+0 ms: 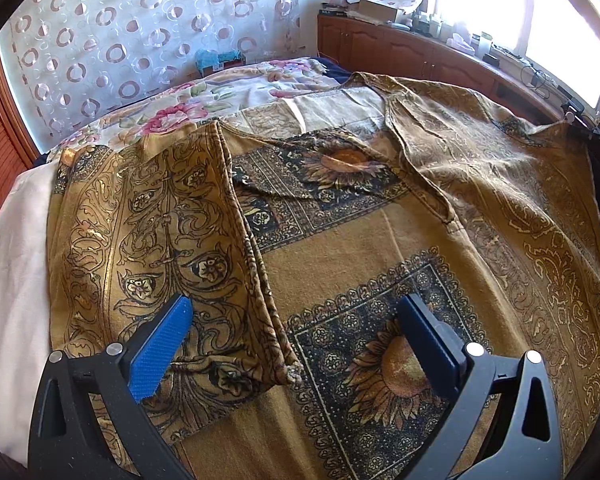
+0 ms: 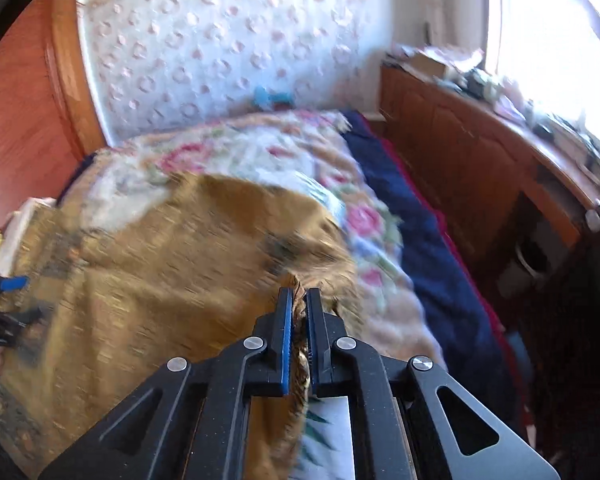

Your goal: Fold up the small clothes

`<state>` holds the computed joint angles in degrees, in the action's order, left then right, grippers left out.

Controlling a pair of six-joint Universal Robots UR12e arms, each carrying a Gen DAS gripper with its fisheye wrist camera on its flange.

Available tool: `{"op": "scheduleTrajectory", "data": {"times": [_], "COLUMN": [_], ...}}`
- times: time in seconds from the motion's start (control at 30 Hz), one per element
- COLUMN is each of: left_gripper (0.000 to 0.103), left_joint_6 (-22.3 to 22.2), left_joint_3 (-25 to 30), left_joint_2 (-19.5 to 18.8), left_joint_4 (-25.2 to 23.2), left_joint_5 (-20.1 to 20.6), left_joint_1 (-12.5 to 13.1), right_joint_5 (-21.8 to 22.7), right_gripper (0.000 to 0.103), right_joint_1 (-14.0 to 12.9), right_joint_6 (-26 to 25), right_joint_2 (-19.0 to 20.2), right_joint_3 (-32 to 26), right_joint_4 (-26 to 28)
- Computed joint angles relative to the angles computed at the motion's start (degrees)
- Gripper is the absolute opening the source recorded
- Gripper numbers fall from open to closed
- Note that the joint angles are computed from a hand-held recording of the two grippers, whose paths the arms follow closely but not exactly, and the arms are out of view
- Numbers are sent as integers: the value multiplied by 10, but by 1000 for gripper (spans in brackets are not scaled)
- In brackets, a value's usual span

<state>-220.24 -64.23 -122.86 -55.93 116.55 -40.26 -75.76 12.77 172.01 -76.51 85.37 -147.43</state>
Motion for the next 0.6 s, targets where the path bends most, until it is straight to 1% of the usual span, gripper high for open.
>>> {"op": "scheduleTrajectory", "data": {"times": [0.07, 0.13, 0.2, 0.27, 0.4, 0.47, 0.5, 0.6], "left_gripper": [103, 103, 103, 103, 103, 103, 103, 103], "left_joint_6": [1, 5, 9, 11, 22, 28, 31, 39], "left_joint_3": [0, -5, -5, 0, 7, 13, 18, 28], "left_joint_2": [0, 2, 3, 3, 1, -1, -3, -9], "left_joint_4": [14, 43, 61, 71, 98, 104, 103, 104], "left_joint_5": [5, 10, 9, 4, 4, 9, 11, 16], "left_joint_1": [-3, -6, -8, -10, -15, -17, -18, -20], "right_joint_5": [17, 37, 57, 67, 74, 81, 77, 75], "right_gripper": [6, 6, 6, 6, 6, 6, 6, 7], "right_joint_1": [6, 11, 17, 21, 26, 25, 25, 21], "right_joint_6": [-10, -21, -29, -39, -47, -47, -49, -49], "right_joint_2": [-2, -3, -2, 1, 1, 2, 1, 17], "right_joint_3": [4, 5, 5, 6, 14, 14, 16, -9], "right_joint_4": [-11, -10, 6, 21, 52, 71, 79, 91]}}
